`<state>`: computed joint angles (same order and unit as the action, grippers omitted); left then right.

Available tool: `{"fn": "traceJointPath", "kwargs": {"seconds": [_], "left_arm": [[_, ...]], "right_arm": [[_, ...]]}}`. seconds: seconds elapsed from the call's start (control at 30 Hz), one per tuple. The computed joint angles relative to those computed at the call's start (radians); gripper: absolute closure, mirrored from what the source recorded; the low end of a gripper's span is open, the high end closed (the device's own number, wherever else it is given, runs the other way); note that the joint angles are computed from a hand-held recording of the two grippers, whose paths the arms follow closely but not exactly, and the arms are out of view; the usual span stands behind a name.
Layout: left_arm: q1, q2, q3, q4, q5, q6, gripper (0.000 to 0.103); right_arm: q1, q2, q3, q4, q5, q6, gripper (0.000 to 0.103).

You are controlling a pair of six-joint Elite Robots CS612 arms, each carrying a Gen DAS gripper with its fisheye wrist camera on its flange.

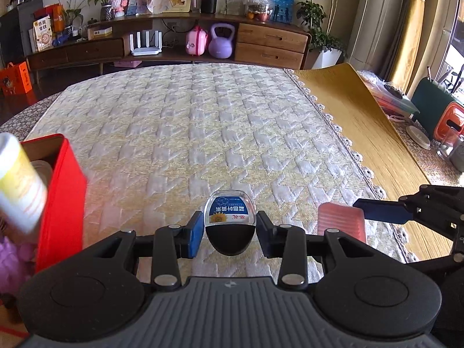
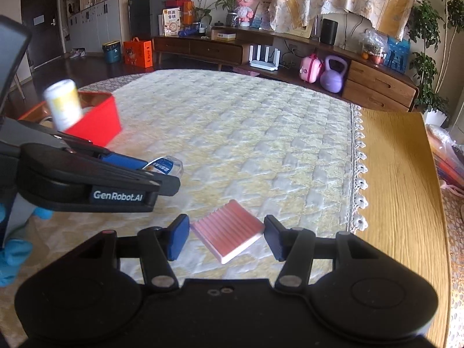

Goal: Organize rigid objects
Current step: 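Carry the bottle to the red tin with the left tool while the right tool carries the pink tray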

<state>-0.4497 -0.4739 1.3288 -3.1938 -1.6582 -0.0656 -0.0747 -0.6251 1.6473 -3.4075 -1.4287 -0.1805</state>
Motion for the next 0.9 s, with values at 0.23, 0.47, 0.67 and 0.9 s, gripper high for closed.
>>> {"fn": "traceJointPath", "kwargs": {"seconds": [0.23,0.47,0.67,0.9], "left_arm": [[0.015,-0.056,0.08,-0.031,-0.026,-0.015,0.065],[0.035,-0.11,0.159,-0.08,-0.048,-0.014,0.065],[0.057,-0.149,0.217,-0.122,-0.065,-0.014,0.065],[0.088,-0.183,0.275,-0.167,-0.074,-0.035,0.065]], "right_arm": [[0.022,-0.047,0.059,-0.03,-0.02,0.033,0.047],[0.053,-0.087,0.101,-0.059,-0.037,0.029,0.047],[0.083,-0.112,0.122,-0.078,-0.05,0.026,0.047],[0.121,-0.123,0.124,-0.09,-0.059,0.031,0.047]]}}
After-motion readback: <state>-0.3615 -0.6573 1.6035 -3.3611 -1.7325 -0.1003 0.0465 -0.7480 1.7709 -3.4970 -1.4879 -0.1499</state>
